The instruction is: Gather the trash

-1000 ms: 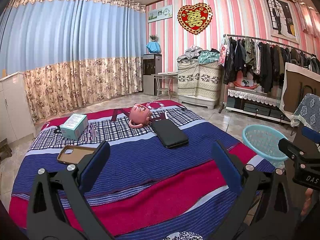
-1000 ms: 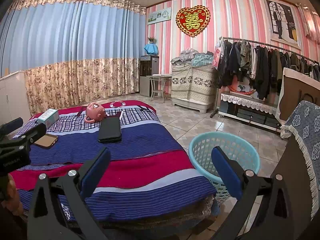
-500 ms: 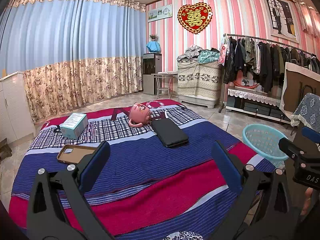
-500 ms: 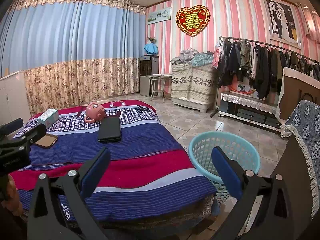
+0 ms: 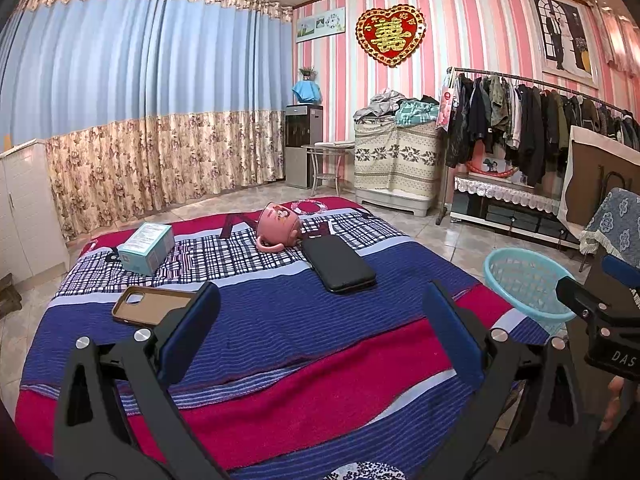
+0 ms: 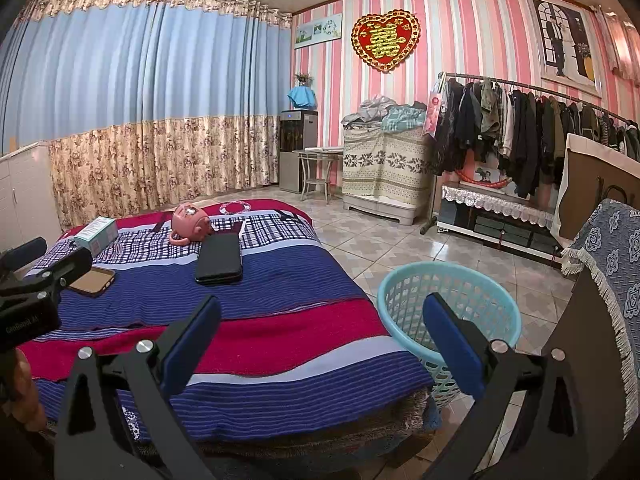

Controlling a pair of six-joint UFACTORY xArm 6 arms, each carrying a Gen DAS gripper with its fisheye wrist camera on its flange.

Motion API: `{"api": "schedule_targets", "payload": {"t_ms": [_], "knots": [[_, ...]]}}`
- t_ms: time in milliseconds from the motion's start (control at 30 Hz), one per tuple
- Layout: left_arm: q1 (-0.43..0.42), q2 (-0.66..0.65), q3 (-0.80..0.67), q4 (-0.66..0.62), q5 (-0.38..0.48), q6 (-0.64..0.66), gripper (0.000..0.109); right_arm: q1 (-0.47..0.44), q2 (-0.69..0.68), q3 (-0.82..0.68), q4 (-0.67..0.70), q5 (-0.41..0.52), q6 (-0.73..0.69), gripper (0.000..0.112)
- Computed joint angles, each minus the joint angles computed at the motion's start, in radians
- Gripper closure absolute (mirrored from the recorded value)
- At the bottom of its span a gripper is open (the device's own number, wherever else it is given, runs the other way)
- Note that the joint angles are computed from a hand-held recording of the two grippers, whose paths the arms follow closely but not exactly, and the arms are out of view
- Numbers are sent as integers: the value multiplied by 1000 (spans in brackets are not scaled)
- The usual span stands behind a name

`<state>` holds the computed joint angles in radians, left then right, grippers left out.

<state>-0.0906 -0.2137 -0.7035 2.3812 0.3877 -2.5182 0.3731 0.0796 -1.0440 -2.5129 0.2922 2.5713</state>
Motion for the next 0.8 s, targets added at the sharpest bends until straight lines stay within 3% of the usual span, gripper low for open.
{"api": "schedule_targets", "payload": {"t_ms": [800], "knots": [[1,0,0,-2,-1,3,11,9,14,1,-23,20,35,14]]}}
